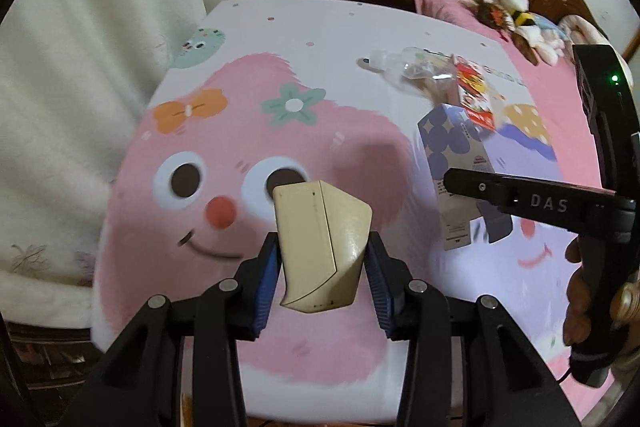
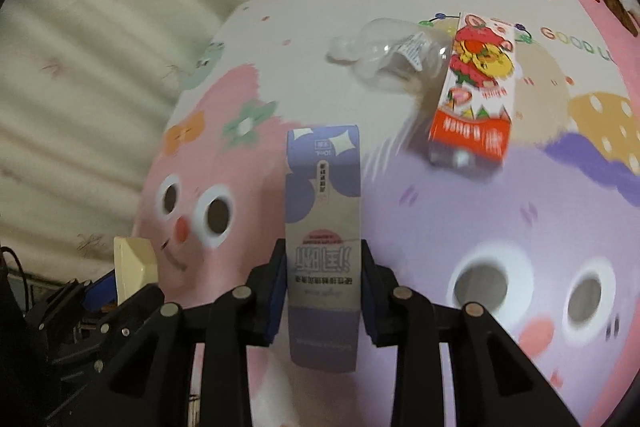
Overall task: Collect trash
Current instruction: 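Carry the beige carton and milk carton down over the bin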
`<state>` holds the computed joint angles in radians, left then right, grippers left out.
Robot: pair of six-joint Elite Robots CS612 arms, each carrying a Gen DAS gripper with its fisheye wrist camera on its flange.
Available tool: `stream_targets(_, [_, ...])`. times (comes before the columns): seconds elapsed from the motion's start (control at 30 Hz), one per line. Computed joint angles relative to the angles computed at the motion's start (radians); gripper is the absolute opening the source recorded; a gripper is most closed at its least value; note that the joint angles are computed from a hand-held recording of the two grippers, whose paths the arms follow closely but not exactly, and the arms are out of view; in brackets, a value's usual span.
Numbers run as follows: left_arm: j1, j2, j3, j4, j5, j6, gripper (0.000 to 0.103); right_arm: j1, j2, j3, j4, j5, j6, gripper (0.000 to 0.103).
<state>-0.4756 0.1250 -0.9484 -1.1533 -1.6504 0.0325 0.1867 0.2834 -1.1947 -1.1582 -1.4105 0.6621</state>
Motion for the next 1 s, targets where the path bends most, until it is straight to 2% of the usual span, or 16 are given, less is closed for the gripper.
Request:
stream_targets(0.27, [0.059, 0.065, -0.219, 0.103, -0.066, 0.138, 0.04, 0.096, -0.007, -0.053, -0.028, -0.079, 0.102, 0.031])
stream_targets(0.47, [0.122, 0.103, -0.339, 0.158, -0.149, 0.217, 0.04, 0.183, -0.027, -0.035, -0.014, -0.15, 0.178, 0.031])
stream_targets(0.67, [0.158, 0.156, -0.459, 0.251, -0.207, 0.312, 0.04, 0.263, -0.036, -0.016, 0.013, -0.206, 0.248, 0.031])
stream_targets(0.77, [0.166, 0.179, -0.507, 0.334, -0.226, 0.344, 0.04, 0.289, -0.029, -0.019, 0.047, -0.2, 0.285, 0.031])
stream_targets(1.0, [0.171, 0.227, -0.596, 0.49, -0.236, 0.383, 0.04, 0.313, 0.005, -0.044, 0.127, -0.166, 0.341, 0.031])
